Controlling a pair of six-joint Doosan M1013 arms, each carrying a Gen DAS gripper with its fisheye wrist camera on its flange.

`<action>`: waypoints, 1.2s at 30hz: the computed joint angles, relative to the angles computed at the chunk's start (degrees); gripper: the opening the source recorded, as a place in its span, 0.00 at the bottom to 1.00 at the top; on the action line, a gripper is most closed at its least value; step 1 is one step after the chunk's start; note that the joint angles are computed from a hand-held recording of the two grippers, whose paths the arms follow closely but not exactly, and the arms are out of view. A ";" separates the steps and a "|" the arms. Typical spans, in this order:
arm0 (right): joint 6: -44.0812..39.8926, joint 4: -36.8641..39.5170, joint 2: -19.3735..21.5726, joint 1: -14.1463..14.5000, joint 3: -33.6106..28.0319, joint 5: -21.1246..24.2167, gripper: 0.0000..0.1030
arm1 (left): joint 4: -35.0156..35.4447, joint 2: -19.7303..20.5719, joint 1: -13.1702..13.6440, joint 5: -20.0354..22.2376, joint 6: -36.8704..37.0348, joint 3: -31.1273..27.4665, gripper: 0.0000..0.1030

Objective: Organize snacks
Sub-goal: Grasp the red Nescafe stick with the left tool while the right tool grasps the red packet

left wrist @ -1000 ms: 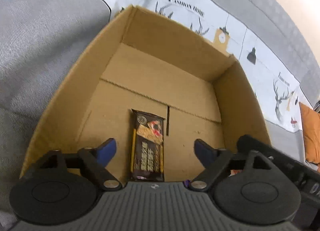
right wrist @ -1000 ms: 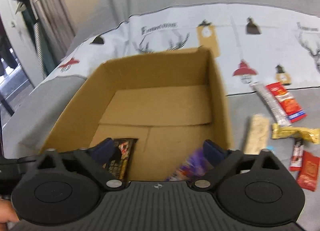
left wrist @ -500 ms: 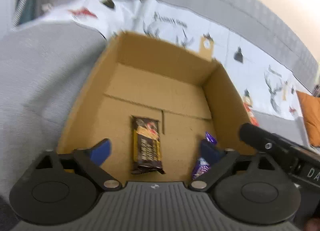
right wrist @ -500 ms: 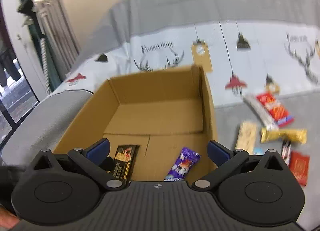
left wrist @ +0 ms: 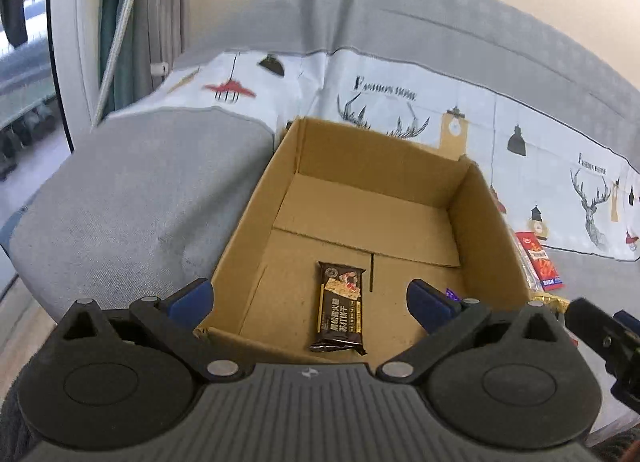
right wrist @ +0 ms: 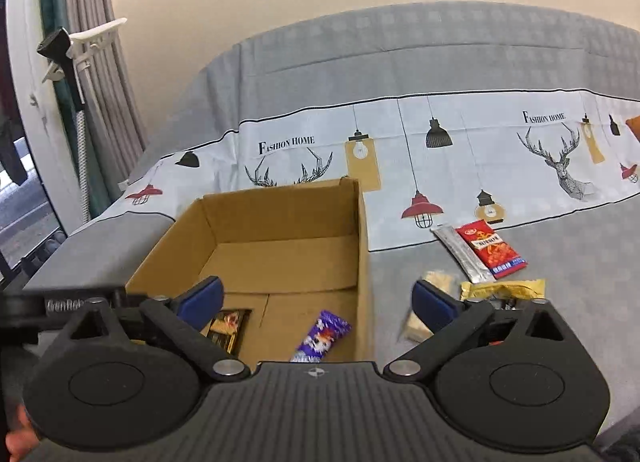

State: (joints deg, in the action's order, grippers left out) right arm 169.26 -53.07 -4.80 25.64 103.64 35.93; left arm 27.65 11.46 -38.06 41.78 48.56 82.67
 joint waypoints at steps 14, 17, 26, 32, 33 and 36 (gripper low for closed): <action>8.62 -4.16 -7.33 -0.54 9.39 11.46 0.85 | -19.67 -1.59 -5.58 -7.26 23.21 1.40 1.00; 9.08 -3.87 -8.65 -2.61 11.35 9.92 0.85 | -20.08 0.55 -7.75 -4.76 26.49 -1.06 1.00; 9.58 2.77 -9.76 -11.60 15.03 3.61 0.70 | -24.60 9.46 -10.65 -0.66 40.66 -9.09 0.56; 1.41 14.25 -7.51 -18.92 15.01 -5.22 0.67 | -28.30 17.10 -10.49 3.12 43.92 -16.97 0.50; -0.62 15.75 -6.75 -19.63 14.64 -5.68 0.65 | -28.97 18.22 -10.45 3.77 44.72 -18.22 0.50; -8.69 24.14 -4.62 -22.09 13.49 -6.68 0.53 | -28.42 21.71 -10.82 6.06 46.27 -22.01 0.47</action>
